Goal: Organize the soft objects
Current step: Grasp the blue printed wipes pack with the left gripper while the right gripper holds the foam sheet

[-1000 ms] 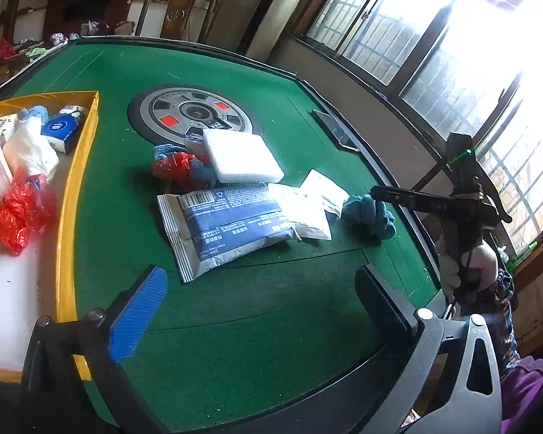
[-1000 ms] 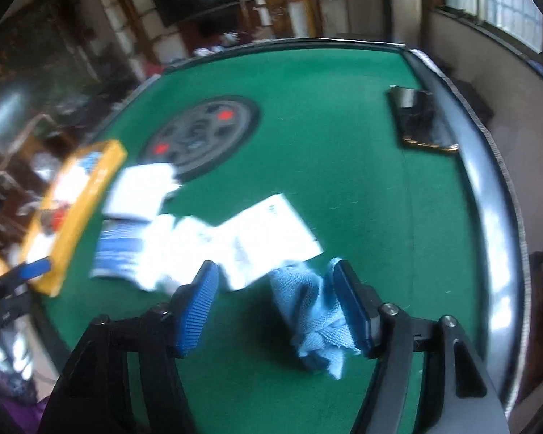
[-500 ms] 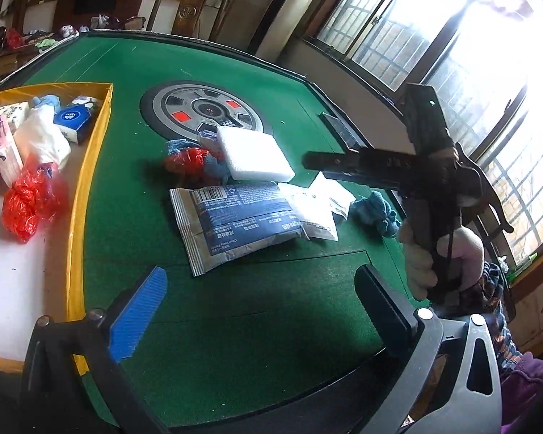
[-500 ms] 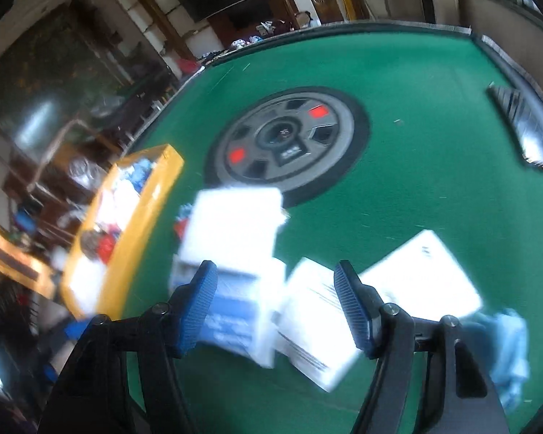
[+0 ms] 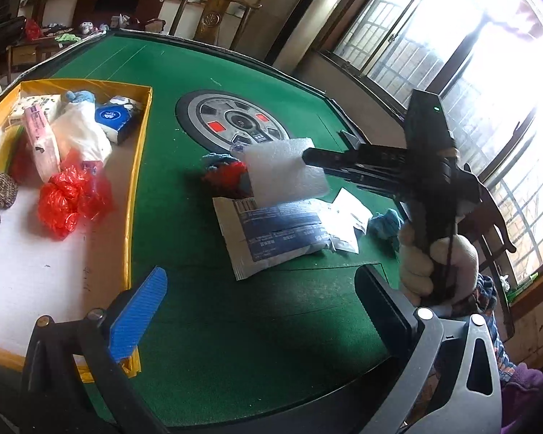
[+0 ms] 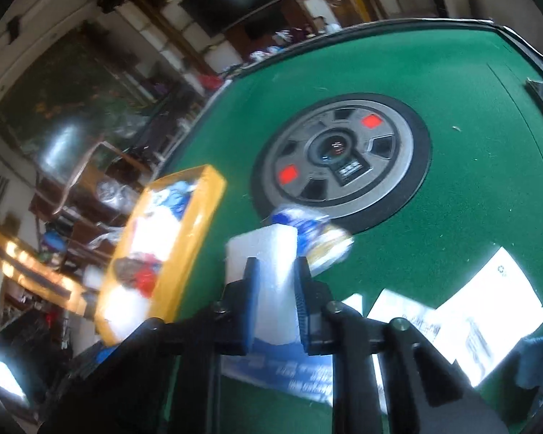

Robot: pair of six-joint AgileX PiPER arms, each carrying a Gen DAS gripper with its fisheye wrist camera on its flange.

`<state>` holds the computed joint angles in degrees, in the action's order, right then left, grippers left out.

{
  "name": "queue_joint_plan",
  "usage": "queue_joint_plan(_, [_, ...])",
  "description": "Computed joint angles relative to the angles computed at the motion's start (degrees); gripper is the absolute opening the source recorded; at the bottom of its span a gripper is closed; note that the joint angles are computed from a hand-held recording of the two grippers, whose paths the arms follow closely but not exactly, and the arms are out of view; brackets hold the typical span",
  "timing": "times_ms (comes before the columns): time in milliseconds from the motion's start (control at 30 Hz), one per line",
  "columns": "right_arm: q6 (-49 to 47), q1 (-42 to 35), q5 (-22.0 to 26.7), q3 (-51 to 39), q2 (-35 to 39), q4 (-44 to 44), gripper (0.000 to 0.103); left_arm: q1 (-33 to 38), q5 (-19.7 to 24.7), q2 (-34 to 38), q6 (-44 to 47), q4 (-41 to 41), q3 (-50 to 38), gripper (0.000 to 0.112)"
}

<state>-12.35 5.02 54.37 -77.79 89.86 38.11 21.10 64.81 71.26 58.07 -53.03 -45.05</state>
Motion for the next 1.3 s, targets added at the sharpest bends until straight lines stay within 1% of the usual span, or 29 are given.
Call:
queue_joint_plan(67, [-2.0,0.0,0.5,2.2,-2.1,0.6,0.016,-1.1,-0.5,1.1,-0.8,-0.2,-0.3,0.103])
queue_joint_plan(167, [-4.1,-0.7,-0.1,6.2,-6.4,1.9,0.015,-3.4,-2.1,1.3,-2.0,0.3,-0.3,0.103])
queue_joint_plan(267, [-8.1,-6.2,0.3,11.8,-13.2,5.8,0.015,-5.6,-3.5,1.1,-3.1,1.3,-0.4,0.103])
queue_joint_plan(333, [-8.3,-8.9,0.2,13.9,-16.4,4.9,0.015,-8.3,-5.6,1.5,-4.1,2.6,-1.0,0.103])
queue_joint_plan(400, [-8.1,-11.8,0.3,16.0,-19.0,3.6,0.015,-13.0,-9.3,2.9,-5.6,5.1,-2.5,0.103])
queue_joint_plan(467, [-10.4,-16.5,2.4,17.9,-20.3,5.4,0.015,-17.2,-12.6,5.6,-5.7,6.4,-4.2,0.103])
queue_joint_plan(500, [-11.1,-18.3,3.3,18.6,-20.8,6.0,0.015,-19.1,-13.5,7.9,-6.0,7.3,-5.8,0.103])
queue_joint_plan(600, [-14.3,-23.5,5.8,20.6,-21.6,8.2,0.016,-22.8,-12.8,13.7,-4.9,7.3,-10.9,0.103])
queue_joint_plan(667, [-16.3,-26.0,7.1,21.7,-21.6,10.3,0.016,-25.1,-14.9,16.5,-5.7,7.9,-13.6,0.103])
queue_joint_plan(767, [-19.6,-29.4,9.0,23.1,-21.7,13.1,0.016,-28.0,-16.5,20.1,-7.7,9.0,-16.5,0.103])
queue_joint_plan(833, [-21.2,-30.8,9.9,24.0,-21.5,14.6,0.016,-29.0,-13.8,22.4,-8.1,9.1,-18.5,0.103])
queue_joint_plan(900, [-22.6,-31.9,10.7,24.6,-21.4,15.4,0.016,-31.3,-12.9,21.4,-8.5,11.0,-17.8,0.103])
queue_joint_plan(967, [-23.5,-32.6,11.0,24.9,-21.2,15.7,0.016,-32.2,-7.6,20.1,-5.3,10.4,-17.0,0.103])
queue_joint_plan(1000, [-24.0,-33.1,11.3,25.2,-21.2,15.9,0.016,-33.0,-6.6,19.0,-4.7,10.9,-16.2,0.103])
queue_joint_plan(1033, [-24.5,-33.6,11.5,25.2,-20.8,16.1,0.016,-34.7,-7.4,17.1,-5.4,12.6,-14.9,0.103])
queue_joint_plan(1067, [-24.8,-34.1,11.5,25.3,-20.6,16.4,0.016,-36.4,-9.1,15.0,-6.8,14.5,-13.5,0.103])
queue_joint_plan(1200, [-26.5,-37.8,13.0,26.1,-20.9,18.2,0.016,-43.4,-18.5,9.4,-13.7,20.0,-9.8,0.103])
queue_joint_plan(1233, [-26.7,-38.6,13.5,26.2,-20.9,18.4,0.016,-45.4,-20.9,8.9,-16.1,22.7,-9.3,0.103])
queue_joint_plan(1300, [-26.8,-39.9,14.3,26.5,-21.4,18.3,0.016,-51.1,-26.2,9.4,-23.1,30.9,-8.7,0.103])
